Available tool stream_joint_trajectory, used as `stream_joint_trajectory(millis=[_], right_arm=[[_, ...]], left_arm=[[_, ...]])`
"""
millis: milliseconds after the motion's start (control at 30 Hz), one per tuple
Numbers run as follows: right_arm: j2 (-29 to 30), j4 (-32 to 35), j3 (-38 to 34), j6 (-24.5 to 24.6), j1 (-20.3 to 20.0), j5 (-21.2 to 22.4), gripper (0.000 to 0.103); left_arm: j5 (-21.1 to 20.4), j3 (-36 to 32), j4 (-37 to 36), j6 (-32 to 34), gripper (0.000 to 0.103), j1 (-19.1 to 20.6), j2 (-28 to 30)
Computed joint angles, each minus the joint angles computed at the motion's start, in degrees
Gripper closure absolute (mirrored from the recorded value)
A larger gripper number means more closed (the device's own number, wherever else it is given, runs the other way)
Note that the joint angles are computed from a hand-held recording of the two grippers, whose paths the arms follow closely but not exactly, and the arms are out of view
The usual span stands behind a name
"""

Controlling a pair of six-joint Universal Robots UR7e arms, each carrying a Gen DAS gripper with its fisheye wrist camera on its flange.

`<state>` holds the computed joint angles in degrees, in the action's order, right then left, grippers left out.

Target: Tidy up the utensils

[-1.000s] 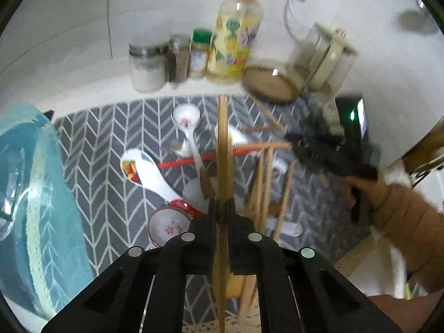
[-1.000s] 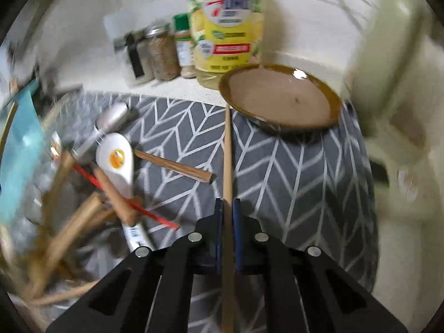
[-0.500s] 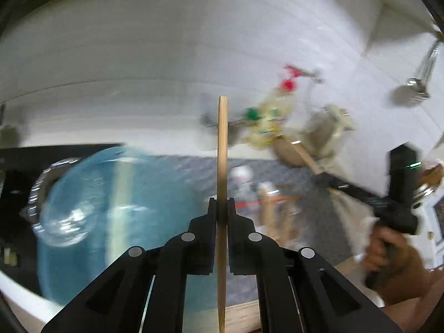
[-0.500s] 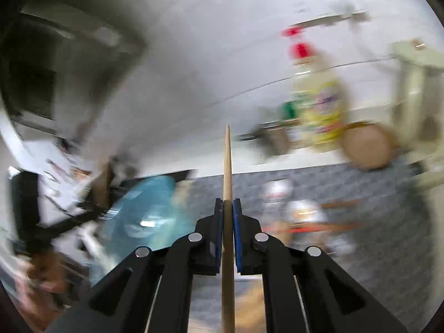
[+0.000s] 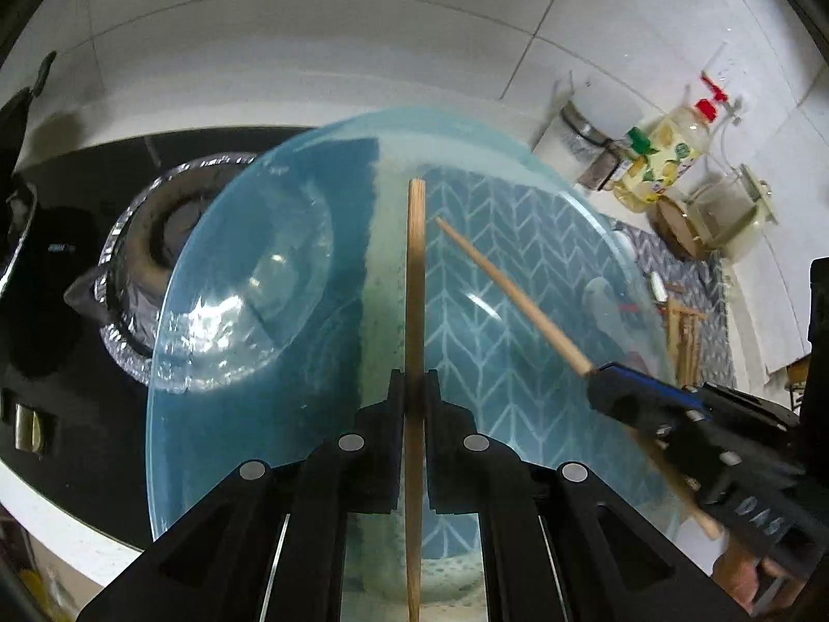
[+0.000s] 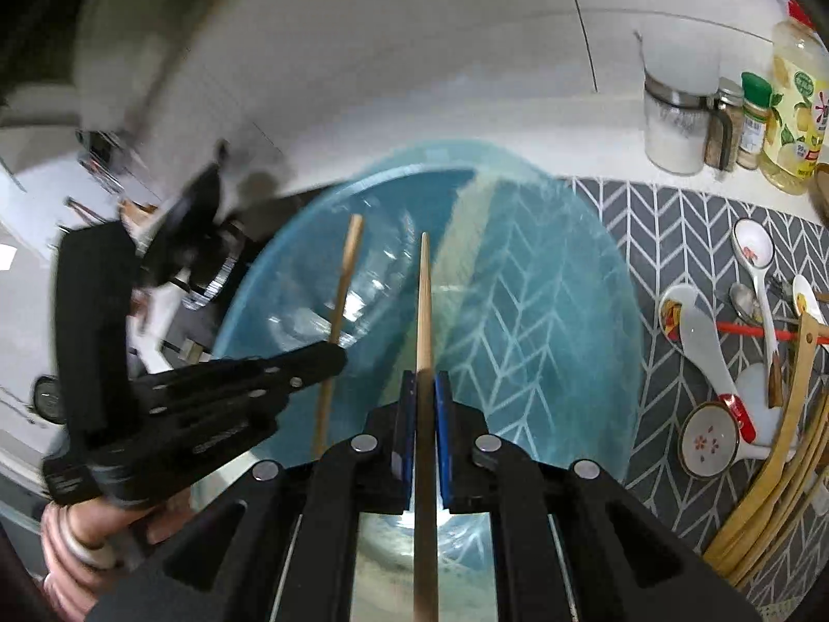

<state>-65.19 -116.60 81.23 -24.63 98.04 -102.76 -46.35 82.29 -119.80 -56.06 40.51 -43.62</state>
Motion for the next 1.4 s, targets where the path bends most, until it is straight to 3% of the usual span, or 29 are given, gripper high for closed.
stream_joint_trajectory(millis=[100,167,200,233,367,433,500,533,567,633,733,933,1033,1133,1233,1367,1400], right_arm=[[1.0,0.3,0.6,0.7,1.0,-4.8,0.095],[2.4,2.8,-0.8,0.5,1.0,-5.8,0.094],[2.1,2.9,-0.3,0.0,1.0,-5.8,0.094],[1.5,2.4,0.2,-0.6,1.0,-5.7,0.094],[-1.1,0.5,-1.3,-5.7,0.5,-1.2,0.094],[-3.0,-0.5,-3.7,-9.4,-0.5,3.2,0.094],[-4.6,-2.2,-6.5,-13.5,-2.2,8.8,0.085],[-5.5,-3.3,-8.0,-15.4,-3.5,11.6,0.067],[-5.4,-4.3,-9.0,-16.2,-4.3,12.7,0.042],[-6.3,-7.7,-10.6,-18.6,-7.2,16.1,0.035],[-5.4,-9.4,-14.9,-21.3,-11.0,13.7,0.035],[-1.6,0.7,-23.8,-17.8,-18.0,9.5,0.035],[-1.1,3.4,-24.6,-18.1,-20.4,8.5,0.035],[-0.3,7.1,-25.8,-17.1,-22.3,9.3,0.035],[-0.2,8.7,-25.9,-16.7,-23.8,9.4,0.036],[0.5,10.6,-26.4,-16.5,-24.5,9.7,0.040],[0.7,11.3,-26.5,-16.7,-24.6,10.0,0.044]], left_arm=[[-0.3,0.7,0.0,-1.3,0.094,0.4,0.0],[-0.5,1.3,-0.3,-2.0,0.093,0.4,-0.3],[-0.7,1.1,0.5,-3.0,0.091,0.4,-0.3],[-0.5,1.0,1.6,-4.1,0.083,0.3,-0.5],[2.8,-0.1,3.2,-5.9,0.073,-2.0,-0.6],[5.4,-1.8,2.9,-4.8,0.065,-4.4,-0.1],[7.1,-3.7,0.8,-1.8,0.059,-6.4,1.2],[7.6,-5.4,-1.8,1.4,0.053,-7.7,2.5],[7.6,-6.8,-2.9,3.0,0.048,-8.2,3.6],[7.2,-11.6,-5.2,8.0,0.040,-9.6,7.6],[3.3,-19.3,-7.0,14.3,0.039,-10.1,14.4],[-4.7,-32.5,-5.7,16.5,0.038,-7.3,27.9],[-5.0,-38.3,-0.1,14.4,0.042,-5.6,33.0],[-5.3,-42.3,0.7,14.0,0.044,-3.9,36.3],[-6.1,-46.3,2.1,13.5,0.057,-2.6,38.9],[-6.7,-55.6,9.3,13.8,0.060,-1.5,43.9],[-7.1,-56.9,9.6,14.1,0.066,-1.4,44.7]])
